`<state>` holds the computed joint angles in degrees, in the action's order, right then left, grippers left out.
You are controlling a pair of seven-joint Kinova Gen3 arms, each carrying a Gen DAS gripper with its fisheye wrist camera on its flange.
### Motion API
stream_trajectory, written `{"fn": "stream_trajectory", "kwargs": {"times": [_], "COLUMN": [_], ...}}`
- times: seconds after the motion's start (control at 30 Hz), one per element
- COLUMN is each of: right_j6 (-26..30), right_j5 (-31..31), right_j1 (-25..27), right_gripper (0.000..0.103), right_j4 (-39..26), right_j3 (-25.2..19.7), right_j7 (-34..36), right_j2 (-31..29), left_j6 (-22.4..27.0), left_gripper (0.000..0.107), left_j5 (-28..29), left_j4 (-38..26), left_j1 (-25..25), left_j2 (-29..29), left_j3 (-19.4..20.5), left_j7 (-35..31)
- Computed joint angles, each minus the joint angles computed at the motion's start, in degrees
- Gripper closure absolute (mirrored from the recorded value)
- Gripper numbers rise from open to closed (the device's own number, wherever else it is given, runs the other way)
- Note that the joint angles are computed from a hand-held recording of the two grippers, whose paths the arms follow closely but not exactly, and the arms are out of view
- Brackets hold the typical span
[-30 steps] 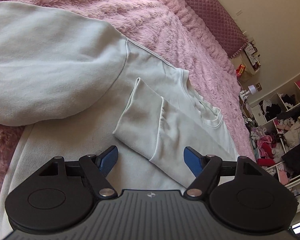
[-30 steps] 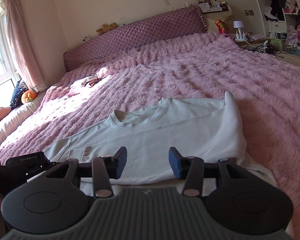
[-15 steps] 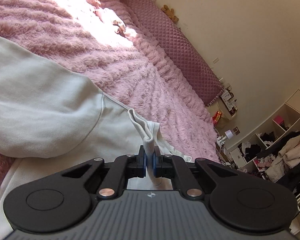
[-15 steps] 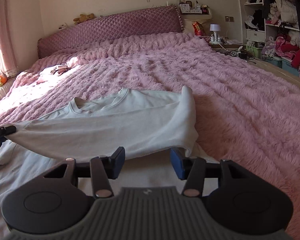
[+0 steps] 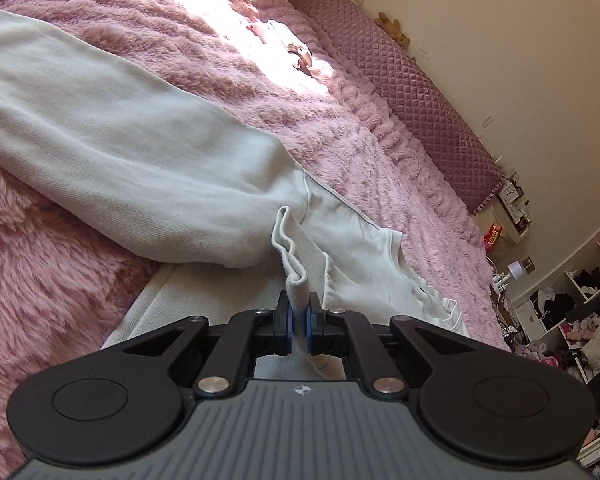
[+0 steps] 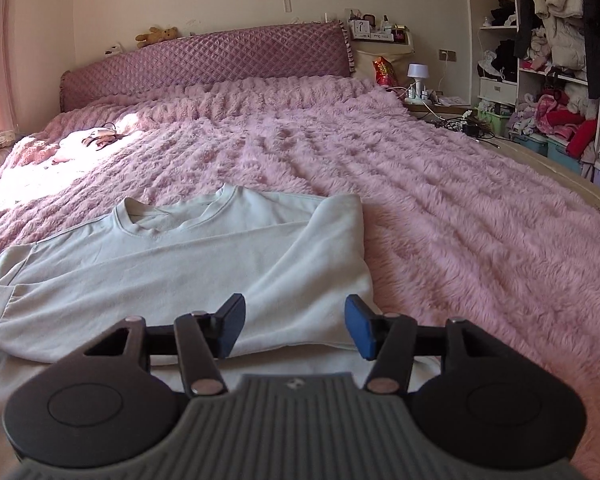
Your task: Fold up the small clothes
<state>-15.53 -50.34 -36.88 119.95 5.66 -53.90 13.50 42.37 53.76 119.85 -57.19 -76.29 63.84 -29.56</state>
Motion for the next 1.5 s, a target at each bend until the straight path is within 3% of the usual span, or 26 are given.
{"fn": "stream_trajectory", "kwargs": {"times": [0.1,0.23,0.33,0.4,0.47,0.63,0.7,0.8,0.87,0.93,1.0,1.03,1.07,1.17,1.27,1.5], "right_j6": [3.1,5.6,5.7,5.9,6.0,6.6,8.7,11.8,13.4,15.0,16.7,16.9,16.5,15.5,14.8,13.8], "right_j5": [-0.7,-2.0,1.2,2.7,3.3,1.9,1.5,1.7,2.1,3.1,4.0,4.5,5.4,7.8,10.6,16.3], "right_j1": [-0.8,-5.5,-5.1,-5.9,-7.6,-12.2,-14.2,-17.2,-19.5,-21.2,-24.5,-25.3,-25.7,-29.4,-30.5,-35.3], "right_gripper": [0.050,0.050,0.049,0.049,0.049,0.049,0.049,0.049,0.049,0.049,0.049,0.049,0.049,0.049,0.048,0.042], "right_j4": [-3.0,-4.8,-4.4,-4.1,-3.9,-4.0,-4.7,-5.5,-5.8,-6.2,-6.4,-6.4,-6.1,-5.7,-5.8,-7.2], "right_j3": [2.1,7.7,7.0,7.7,9.5,15.0,18.2,22.9,26.2,28.7,32.8,33.4,33.2,34.2,31.4,24.8], "right_j7": [1.3,2.1,-1.5,-2.9,-3.6,-3.3,-3.4,-4.9,-6.1,-7.6,-9.6,-10.3,-10.9,-12.6,-14.1,-18.4], "right_j2": [2.0,3.2,2.9,2.9,3.2,4.2,5.1,6.4,7.2,7.7,7.9,7.4,6.6,4.2,1.5,-1.1], "left_j6": [-4.5,-12.9,-19.2,-20.8,-20.4,-13.3,-9.9,-10.9,-10.5,-7.5,-3.6,-1.6,0.5,7.2,14.2,30.5], "left_gripper": [0.099,0.076,0.074,0.074,0.105,0.105,0.105,0.105,0.098,0.093,0.077,0.062,0.046,0.030,0.023,0.022], "left_j5": [1.3,-1.4,3.0,4.1,1.8,-7.9,-8.9,-5.7,-3.9,-0.6,2.1,2.2,1.5,-4.4,-11.4,-27.7], "left_j4": [1.8,4.6,7.1,7.2,6.3,3.2,1.9,3.6,4.2,4.2,4.0,3.6,2.9,-0.2,-2.3,-1.7], "left_j1": [1.2,1.1,-0.1,-0.5,-0.5,1.7,0.5,-0.8,-0.9,-1.2,-1.3,-1.2,-0.9,0.8,3.7,12.2], "left_j2": [2.9,11.1,15.3,16.5,15.7,4.6,4.8,10.9,11.6,9.2,7.2,6.2,5.4,4.4,0.3,-4.6], "left_j3": [1.7,6.8,10.0,10.6,10.4,4.0,4.1,7.5,7.6,4.9,1.1,-0.8,-2.7,-8.1,-14.1,-25.9], "left_j7": [-2.1,-0.9,-5.0,-6.5,-4.5,4.5,5.0,2.2,0.5,-2.0,-4.0,-4.4,-5.0,-4.4,-1.8,1.4]}}
